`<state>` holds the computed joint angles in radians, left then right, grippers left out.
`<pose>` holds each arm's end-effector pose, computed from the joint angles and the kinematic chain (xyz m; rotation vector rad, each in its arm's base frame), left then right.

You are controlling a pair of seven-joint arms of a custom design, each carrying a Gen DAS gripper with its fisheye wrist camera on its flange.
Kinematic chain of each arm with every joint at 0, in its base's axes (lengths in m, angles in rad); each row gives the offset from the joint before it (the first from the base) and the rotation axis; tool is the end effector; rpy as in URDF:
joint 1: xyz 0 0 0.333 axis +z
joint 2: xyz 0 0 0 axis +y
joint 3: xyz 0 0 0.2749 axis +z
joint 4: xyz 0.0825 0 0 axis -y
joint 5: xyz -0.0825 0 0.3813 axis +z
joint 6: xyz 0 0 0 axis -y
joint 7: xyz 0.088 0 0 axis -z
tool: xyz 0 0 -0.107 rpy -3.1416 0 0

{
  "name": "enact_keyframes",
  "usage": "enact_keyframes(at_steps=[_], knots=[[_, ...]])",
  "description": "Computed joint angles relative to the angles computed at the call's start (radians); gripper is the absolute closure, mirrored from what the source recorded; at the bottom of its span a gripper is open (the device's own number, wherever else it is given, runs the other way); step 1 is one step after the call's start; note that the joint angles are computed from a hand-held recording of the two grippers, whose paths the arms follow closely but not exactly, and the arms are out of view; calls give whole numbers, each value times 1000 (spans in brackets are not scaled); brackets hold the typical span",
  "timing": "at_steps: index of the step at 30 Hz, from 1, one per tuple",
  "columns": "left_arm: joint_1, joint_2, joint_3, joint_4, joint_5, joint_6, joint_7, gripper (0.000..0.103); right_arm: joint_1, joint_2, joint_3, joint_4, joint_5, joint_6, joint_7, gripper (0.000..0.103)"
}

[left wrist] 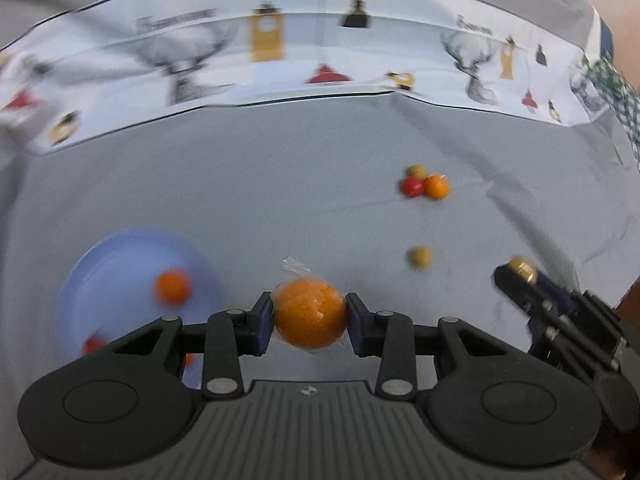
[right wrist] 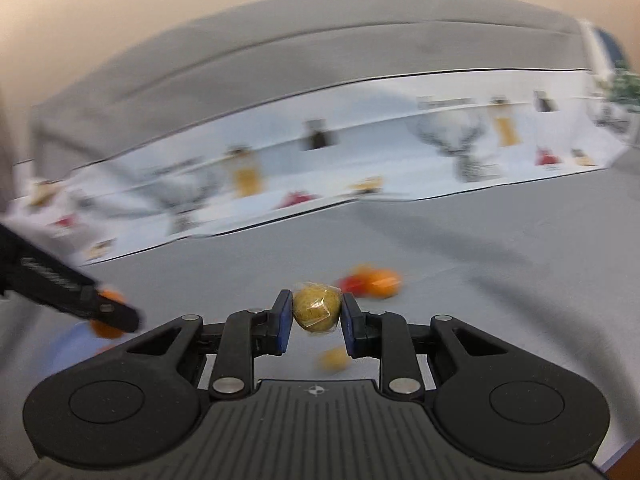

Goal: Organize fruits
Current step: 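Grasp a yellow fruit with the right tool while the left tool grasps a mandarin, then carry the yellow fruit and mandarin over the blue plate with both tools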

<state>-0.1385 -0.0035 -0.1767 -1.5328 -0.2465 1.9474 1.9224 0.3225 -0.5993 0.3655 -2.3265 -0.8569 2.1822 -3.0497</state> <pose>0.5490 -0.1965 0.6464 -1.3357 2.6098 -0.6944 0.3426 0.2742 0.5710 -1.0417 2.0097 -0.9929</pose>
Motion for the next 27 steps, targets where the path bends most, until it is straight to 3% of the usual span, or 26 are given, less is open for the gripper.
enact_keyframes(at_steps=[7,18,27], knots=[[101,-267,100,-231,-33,-10,73,61,84,183,74,217,-7,81,-51,76],[216,-472,209,-426,-95,-2,188,61,263,471,111,539,-74,-85,-163,76],[235,-521,246,-468,-178,-9,251,61,403,593,56,693,-136,-225,-235,76]])
